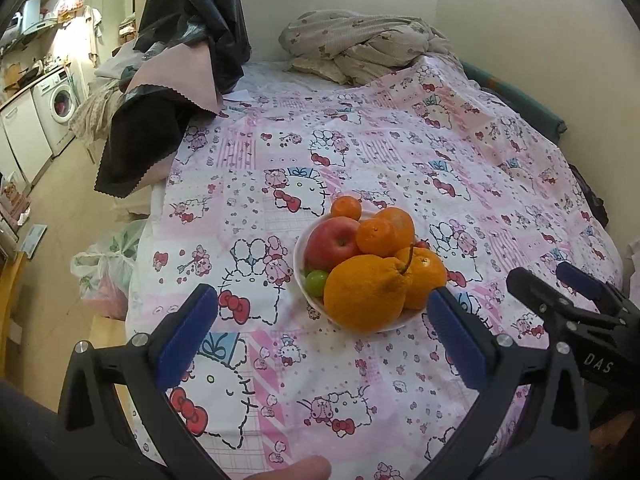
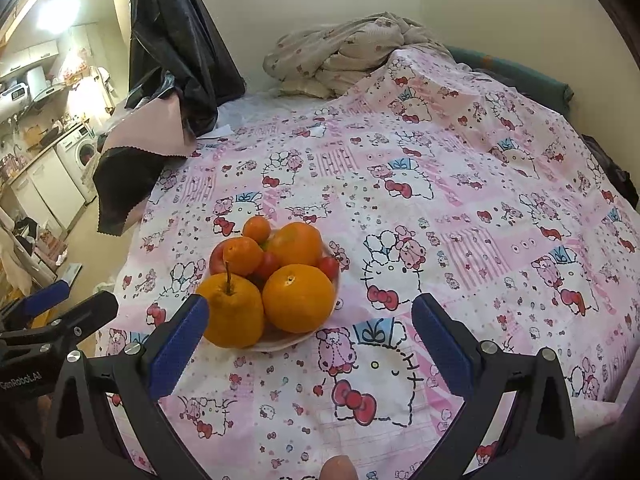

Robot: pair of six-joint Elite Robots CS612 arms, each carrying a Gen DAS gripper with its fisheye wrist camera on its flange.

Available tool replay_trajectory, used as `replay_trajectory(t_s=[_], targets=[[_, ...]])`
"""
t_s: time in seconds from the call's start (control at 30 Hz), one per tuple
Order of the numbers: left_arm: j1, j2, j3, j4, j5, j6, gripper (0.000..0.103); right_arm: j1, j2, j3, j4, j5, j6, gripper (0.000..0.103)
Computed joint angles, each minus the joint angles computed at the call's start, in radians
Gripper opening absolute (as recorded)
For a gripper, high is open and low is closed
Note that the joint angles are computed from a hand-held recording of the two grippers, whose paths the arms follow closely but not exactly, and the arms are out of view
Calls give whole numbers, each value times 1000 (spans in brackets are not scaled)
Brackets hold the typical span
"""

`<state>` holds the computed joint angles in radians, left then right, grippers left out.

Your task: Organize fruits

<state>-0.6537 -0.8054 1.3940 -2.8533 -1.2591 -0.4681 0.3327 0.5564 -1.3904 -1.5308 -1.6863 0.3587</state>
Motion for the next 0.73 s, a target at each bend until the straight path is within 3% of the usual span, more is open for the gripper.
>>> replay_trajectory(t_s=[0.73], targets=[[3,-3,4,-6,-12,-14,103,-2,0,1,-10,9,1,103]])
